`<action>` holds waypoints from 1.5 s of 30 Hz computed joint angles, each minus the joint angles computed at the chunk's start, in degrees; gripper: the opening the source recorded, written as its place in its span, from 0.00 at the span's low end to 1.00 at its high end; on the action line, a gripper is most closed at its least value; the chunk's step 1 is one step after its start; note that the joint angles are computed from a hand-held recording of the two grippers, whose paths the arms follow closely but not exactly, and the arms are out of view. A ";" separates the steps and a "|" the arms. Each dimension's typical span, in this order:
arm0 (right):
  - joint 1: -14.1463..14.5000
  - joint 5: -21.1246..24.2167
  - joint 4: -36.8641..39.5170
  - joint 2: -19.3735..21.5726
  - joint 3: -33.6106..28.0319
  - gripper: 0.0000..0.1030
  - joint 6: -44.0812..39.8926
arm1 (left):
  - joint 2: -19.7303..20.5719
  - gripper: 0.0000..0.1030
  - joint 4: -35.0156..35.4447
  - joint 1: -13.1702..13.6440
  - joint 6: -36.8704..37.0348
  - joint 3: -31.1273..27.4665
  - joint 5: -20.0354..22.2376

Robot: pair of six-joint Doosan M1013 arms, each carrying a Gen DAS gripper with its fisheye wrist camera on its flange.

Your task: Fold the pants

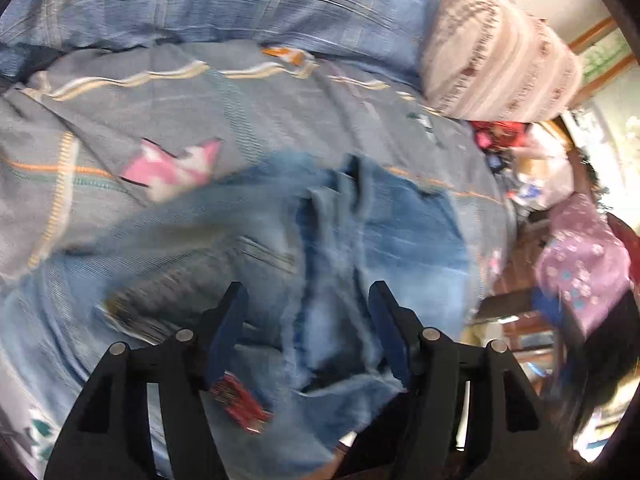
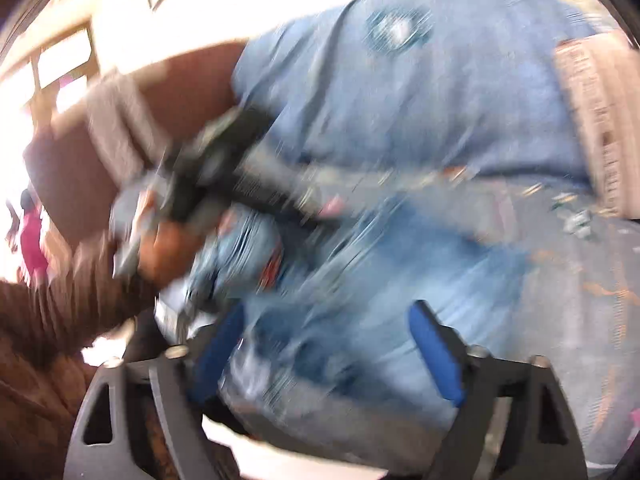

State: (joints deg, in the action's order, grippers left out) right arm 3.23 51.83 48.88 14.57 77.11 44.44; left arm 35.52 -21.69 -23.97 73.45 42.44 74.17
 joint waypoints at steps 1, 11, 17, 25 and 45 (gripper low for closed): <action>-0.60 -1.33 -0.24 0.38 -0.82 0.85 1.30 | -0.08 0.62 -1.43 -0.17 0.51 0.26 -0.27; 1.39 15.59 -13.32 19.44 -26.46 0.21 18.15 | 1.99 0.20 9.01 -4.61 -7.27 -1.72 5.84; 3.02 21.52 -8.73 20.21 -28.47 0.02 9.79 | -3.17 0.20 6.39 -4.77 -10.79 6.89 1.69; 4.11 21.00 -14.59 18.94 -25.17 0.24 11.77 | -6.12 0.22 2.67 -4.09 -3.57 10.07 -1.58; -2.12 0.73 -14.21 11.60 -10.41 0.12 20.16 | 2.70 0.54 19.32 -6.65 -12.83 -1.88 3.57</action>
State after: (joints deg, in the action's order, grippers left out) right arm 1.11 52.57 34.67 26.18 66.70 64.59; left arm 38.22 -2.38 -30.62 60.62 40.57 77.74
